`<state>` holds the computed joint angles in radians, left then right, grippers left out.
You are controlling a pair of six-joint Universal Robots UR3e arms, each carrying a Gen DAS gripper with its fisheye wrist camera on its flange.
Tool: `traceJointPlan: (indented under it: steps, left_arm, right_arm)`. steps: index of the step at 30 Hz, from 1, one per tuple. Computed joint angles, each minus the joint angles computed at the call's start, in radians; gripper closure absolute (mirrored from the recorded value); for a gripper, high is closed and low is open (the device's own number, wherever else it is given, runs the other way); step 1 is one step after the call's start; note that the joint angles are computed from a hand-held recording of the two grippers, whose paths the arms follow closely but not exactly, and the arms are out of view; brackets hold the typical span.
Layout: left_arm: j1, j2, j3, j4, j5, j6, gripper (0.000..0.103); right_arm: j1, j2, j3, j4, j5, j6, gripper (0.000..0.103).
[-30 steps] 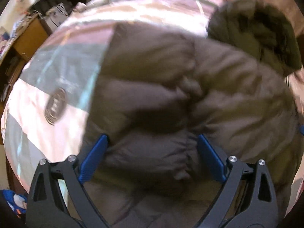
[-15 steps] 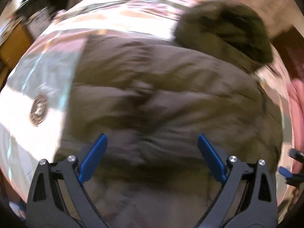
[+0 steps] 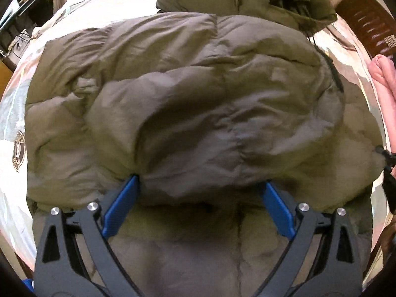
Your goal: Fold large clothes
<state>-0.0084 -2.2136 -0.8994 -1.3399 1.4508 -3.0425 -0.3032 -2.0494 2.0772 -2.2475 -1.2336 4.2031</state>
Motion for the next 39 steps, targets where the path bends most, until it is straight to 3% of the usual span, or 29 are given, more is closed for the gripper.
traceJointPlan:
  steps: [2, 4, 5, 6, 8, 10, 12, 14, 17, 20, 22, 25, 30, 36, 39]
  left_arm:
    - [-0.007, -0.009, -0.004, -0.002, 0.002, 0.01, 0.004]
    - [-0.021, -0.018, 0.006, -0.007, 0.026, 0.013, 0.004]
    - [-0.025, -0.021, 0.012, -0.011, 0.028, 0.014, 0.004]
    - [-0.022, -0.019, 0.016, -0.018, 0.023, 0.013, 0.004]
    - [-0.014, -0.003, 0.025, -0.039, 0.014, -0.013, 0.004]
    - [-0.003, 0.018, 0.015, -0.009, -0.003, -0.041, 0.004]
    - [0.003, 0.06, -0.035, 0.069, -0.021, -0.056, 0.004]
    - [-0.001, 0.086, -0.071, 0.139, -0.026, -0.066, 0.004]
    - [-0.017, 0.042, -0.033, 0.114, -0.002, -0.061, 0.004]
    - [-0.013, -0.057, 0.09, -0.053, 0.037, -0.038, 0.004]
    - [-0.009, -0.107, 0.136, -0.108, 0.05, -0.032, 0.004]
    - [0.013, -0.098, 0.138, -0.121, 0.016, -0.022, 0.004]
    - [0.03, 0.01, 0.133, -0.189, 0.013, -0.04, 0.004]
    - [0.039, 0.242, 0.018, -0.141, 0.006, -0.016, 0.003]
    - [0.032, 0.3, -0.043, -0.081, 0.074, 0.0, 0.002]
  right_arm:
    - [-0.062, 0.03, 0.05, -0.008, 0.085, -0.056, 0.097]
    - [-0.064, 0.102, 0.029, 0.064, 0.181, -0.124, 0.083]
    - [-0.067, 0.1, 0.022, 0.09, 0.205, -0.128, 0.069]
    - [-0.06, 0.083, -0.003, 0.137, 0.199, -0.124, 0.056]
    - [-0.006, 0.078, -0.13, 0.271, 0.087, -0.094, 0.046]
    - [0.118, 0.107, -0.31, 0.342, -0.128, -0.034, 0.046]
    - [0.266, 0.194, -0.45, 0.305, -0.324, -0.066, 0.046]
    - [0.34, 0.296, -0.537, 0.259, -0.391, -0.147, 0.046]
    - [0.356, 0.412, -0.576, 0.279, -0.287, -0.278, 0.051]
    - [0.36, 0.542, -0.582, 0.378, -0.208, -0.271, 0.053]
    - [0.348, 0.533, -0.511, 0.342, -0.173, -0.248, 0.052]
    - [0.365, 0.563, -0.634, 0.436, -0.189, -0.218, 0.047]
    - [0.47, 0.626, -0.817, 0.412, -0.295, -0.175, 0.031]
    - [0.541, 0.773, -1.011, 0.443, -0.243, -0.148, 0.029]
    - [0.636, 0.903, -1.215, 0.547, -0.322, -0.143, 0.029]
